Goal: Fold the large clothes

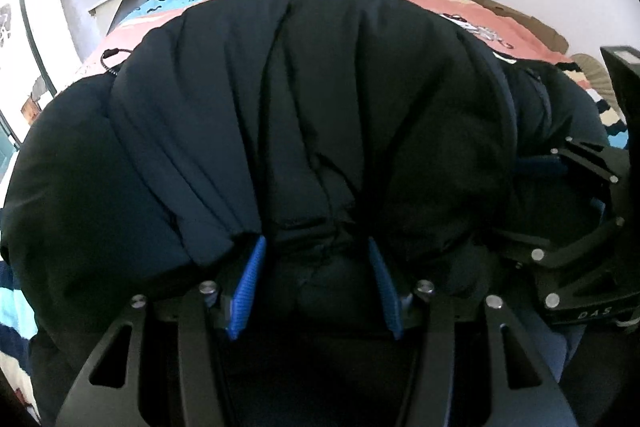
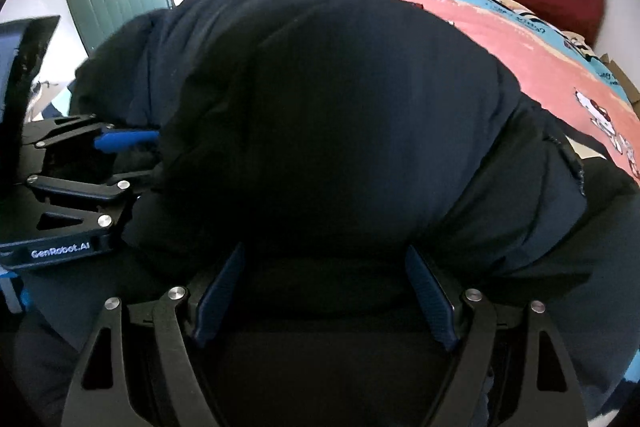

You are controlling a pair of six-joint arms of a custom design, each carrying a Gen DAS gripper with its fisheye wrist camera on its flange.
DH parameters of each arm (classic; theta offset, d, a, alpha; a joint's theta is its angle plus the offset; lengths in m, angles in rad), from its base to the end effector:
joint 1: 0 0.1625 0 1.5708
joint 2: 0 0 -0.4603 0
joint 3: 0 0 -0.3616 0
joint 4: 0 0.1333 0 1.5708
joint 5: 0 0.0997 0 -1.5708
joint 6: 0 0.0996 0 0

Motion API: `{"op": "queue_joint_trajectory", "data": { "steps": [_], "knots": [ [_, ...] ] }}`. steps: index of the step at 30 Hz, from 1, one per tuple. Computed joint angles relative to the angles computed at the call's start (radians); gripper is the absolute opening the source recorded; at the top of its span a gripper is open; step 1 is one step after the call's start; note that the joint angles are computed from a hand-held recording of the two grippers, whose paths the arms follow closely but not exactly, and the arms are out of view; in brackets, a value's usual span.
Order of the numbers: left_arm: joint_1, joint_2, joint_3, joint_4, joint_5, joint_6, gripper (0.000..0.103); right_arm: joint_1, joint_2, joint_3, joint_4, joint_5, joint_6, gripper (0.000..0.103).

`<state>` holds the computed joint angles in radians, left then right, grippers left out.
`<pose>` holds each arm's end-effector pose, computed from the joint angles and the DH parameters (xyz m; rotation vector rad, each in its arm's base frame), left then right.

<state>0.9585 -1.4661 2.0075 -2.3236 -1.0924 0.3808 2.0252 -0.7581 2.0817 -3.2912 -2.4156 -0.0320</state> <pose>-0.1258 -0.4909 0.3684 1.2107 2.3795 -0.3564 0.2900 -0.4596 0.1059 0.3537 -2.2927 0.6719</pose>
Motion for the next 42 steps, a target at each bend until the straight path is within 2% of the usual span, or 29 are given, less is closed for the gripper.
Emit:
{"op": "queue_joint_trajectory", "data": {
  "steps": [4,9,16,21,24,29,32,37,42],
  "knots": [
    [-0.023,-0.028,-0.005,0.026,0.016,-0.013,0.05,0.015,-0.011,-0.012,0.053,-0.023,0.027,0.08],
    [-0.081,-0.109,0.004,0.068,0.037,-0.047,0.05,0.072,-0.061,0.007,0.095,-0.054,0.085,0.08],
    [-0.113,-0.199,0.006,0.113,-0.026,-0.105,0.05,0.148,-0.126,0.081,0.064,-0.101,0.147,0.082],
    [-0.087,-0.185,0.032,0.136,-0.007,-0.113,0.051,0.136,-0.136,0.108,0.097,-0.114,0.199,0.082],
    [-0.07,-0.182,0.049,0.127,-0.01,-0.12,0.051,0.115,-0.125,0.118,0.131,-0.088,0.243,0.082],
    [-0.064,-0.179,0.069,0.103,0.001,-0.113,0.052,0.084,-0.113,0.144,0.079,-0.056,0.253,0.083],
    [-0.069,-0.185,0.072,0.102,0.004,-0.116,0.052,0.088,-0.118,0.15,0.092,-0.063,0.267,0.083],
    [-0.106,-0.24,0.096,0.091,0.037,-0.13,0.052,0.115,-0.131,0.155,0.122,-0.084,0.322,0.083],
    [-0.153,-0.32,0.102,0.147,0.049,-0.166,0.052,0.199,-0.166,0.2,0.167,-0.113,0.445,0.086]
  ]
}}
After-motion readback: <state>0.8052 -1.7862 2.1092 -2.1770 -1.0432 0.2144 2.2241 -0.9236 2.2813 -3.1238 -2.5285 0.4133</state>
